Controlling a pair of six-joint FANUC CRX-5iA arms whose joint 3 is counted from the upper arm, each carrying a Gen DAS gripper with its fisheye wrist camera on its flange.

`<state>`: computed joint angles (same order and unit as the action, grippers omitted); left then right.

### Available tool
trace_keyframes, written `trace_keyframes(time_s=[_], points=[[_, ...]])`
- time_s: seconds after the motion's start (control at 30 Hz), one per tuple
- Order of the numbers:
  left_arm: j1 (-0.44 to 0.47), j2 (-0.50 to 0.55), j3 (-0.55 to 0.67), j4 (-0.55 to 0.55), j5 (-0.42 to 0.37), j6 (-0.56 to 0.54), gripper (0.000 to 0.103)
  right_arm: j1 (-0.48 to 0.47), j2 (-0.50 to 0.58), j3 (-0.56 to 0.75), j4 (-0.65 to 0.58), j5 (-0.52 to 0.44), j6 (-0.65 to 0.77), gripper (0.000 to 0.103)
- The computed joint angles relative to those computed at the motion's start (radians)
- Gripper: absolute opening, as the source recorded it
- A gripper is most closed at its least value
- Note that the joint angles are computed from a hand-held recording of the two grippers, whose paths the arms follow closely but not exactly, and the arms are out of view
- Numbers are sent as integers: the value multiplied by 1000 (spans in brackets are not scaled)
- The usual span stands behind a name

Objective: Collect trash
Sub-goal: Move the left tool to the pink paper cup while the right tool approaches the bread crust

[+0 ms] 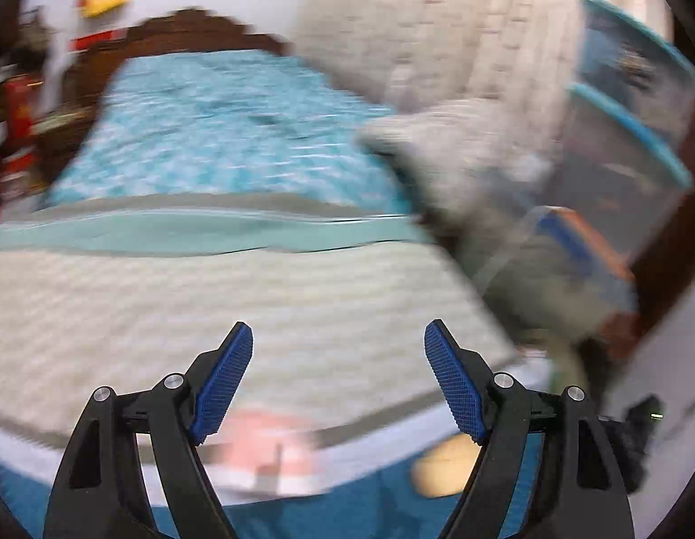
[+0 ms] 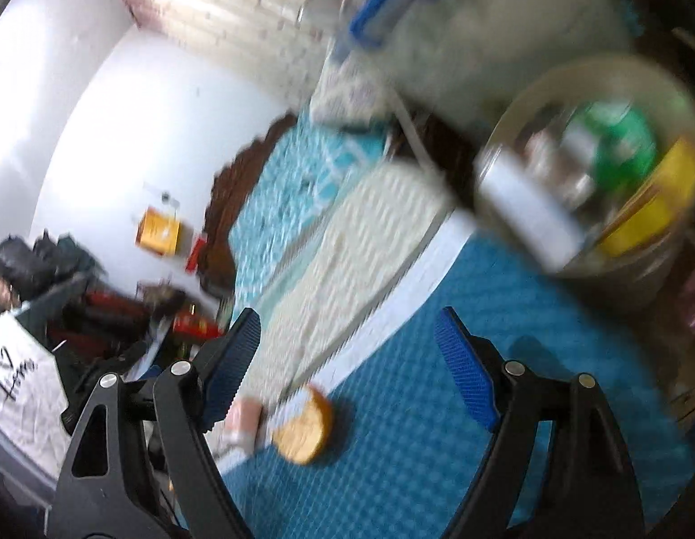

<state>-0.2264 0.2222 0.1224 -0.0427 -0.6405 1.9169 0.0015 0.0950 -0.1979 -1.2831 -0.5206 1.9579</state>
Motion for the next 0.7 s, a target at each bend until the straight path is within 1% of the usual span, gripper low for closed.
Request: trace_keyframes(time_s=[0.03,0.1,0.2,0.23,0.3,0.43,0.47,0.57,0.63,0.7], points=[[15,-10,-14,-14,-15,14,75,18,12,10,17,-7,-18,79],[52,-28,-60,3,-35,10,75,60,37,27,64,-12,-65,79],[107,-57,-146,72,-47,-56,75,117,63,42,119,-9,-125,75],[122,-58,-171,114,-48,-94,75,146,64,44,161,9,-160,75],[143,-49,-210,211,-41,-176,75,184,67,49,207,25,-201,75],[159,-29,-274,380,-5,-327,75,252,77,55,313,61,-298,75],[159,-30,-287,399,2,-348,75,276,78,53,358,79,-335,75],[150,-11,-283,408,6,-365,75,316,81,45,455,110,-408,75],[151,-2,-295,443,11,-399,75,355,84,36,544,135,-471,75],[148,9,-292,453,14,-412,75,393,92,31,637,157,-547,75]])
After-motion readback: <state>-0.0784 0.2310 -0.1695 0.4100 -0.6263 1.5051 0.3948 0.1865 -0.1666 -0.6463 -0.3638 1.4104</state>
